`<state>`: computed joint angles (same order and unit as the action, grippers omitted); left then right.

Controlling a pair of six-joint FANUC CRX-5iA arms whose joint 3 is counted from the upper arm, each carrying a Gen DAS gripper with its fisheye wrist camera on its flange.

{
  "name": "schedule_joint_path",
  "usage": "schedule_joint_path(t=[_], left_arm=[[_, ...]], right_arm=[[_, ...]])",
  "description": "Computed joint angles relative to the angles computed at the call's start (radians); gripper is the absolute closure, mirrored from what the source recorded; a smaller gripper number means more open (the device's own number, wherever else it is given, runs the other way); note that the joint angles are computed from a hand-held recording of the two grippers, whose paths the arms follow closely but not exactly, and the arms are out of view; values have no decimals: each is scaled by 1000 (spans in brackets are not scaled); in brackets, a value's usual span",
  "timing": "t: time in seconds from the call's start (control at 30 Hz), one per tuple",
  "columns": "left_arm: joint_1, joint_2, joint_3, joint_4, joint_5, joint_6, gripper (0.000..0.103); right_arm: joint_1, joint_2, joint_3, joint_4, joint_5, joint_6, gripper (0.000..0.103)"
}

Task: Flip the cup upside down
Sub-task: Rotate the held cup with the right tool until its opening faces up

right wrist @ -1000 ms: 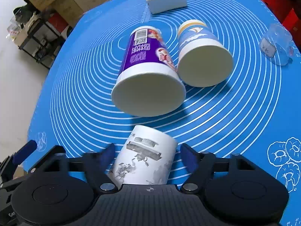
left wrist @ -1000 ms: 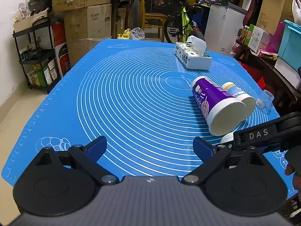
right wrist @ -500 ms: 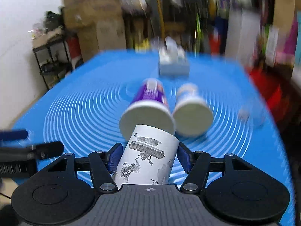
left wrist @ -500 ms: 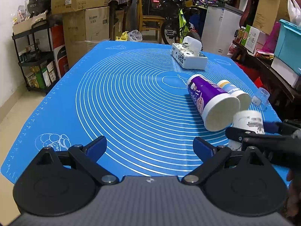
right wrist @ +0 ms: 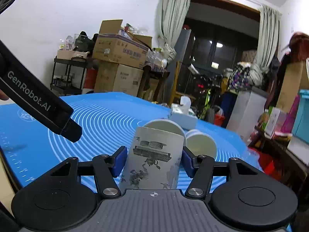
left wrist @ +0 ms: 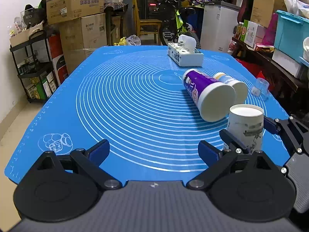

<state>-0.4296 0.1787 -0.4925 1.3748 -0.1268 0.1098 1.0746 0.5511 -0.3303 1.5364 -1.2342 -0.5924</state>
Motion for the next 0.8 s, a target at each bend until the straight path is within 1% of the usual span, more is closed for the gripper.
schedule_joint_path(t=[0.07, 0.13, 0.23, 0.33, 0.4, 0.47, 0.53, 0.73, 0.8], left_arm=[[7, -5, -6, -30, -4, 19, 6], [8, -11, -12, -32, -2, 19, 6], [32, -12, -8, -106, -25, 87, 6], [44, -13, -3, -141, -42, 125, 6], [41, -15, -5, -124, -44, 109, 6], [35, -18, -10, -103, -39, 87, 6], [34, -19, -12, -102, -39, 85, 6], [29, -30, -24, -83, -39, 86, 6], [13, -42, -42, -46, -18, 69, 6]], right_arm=[[6, -7, -2, -17, 13, -16, 41], [9, -16, -3, -39, 27, -21, 41], [14, -36, -17, -66, 49, -49, 41], [24, -46, -20, -102, 53, -54, 41], [26, -49, -26, -106, 52, -56, 40], [31, -47, -22, -113, 45, -50, 35], [33, -52, -30, -109, 48, -54, 35], [42, -68, -26, -130, 51, -39, 23], [53, -88, -34, -148, 55, -36, 19]])
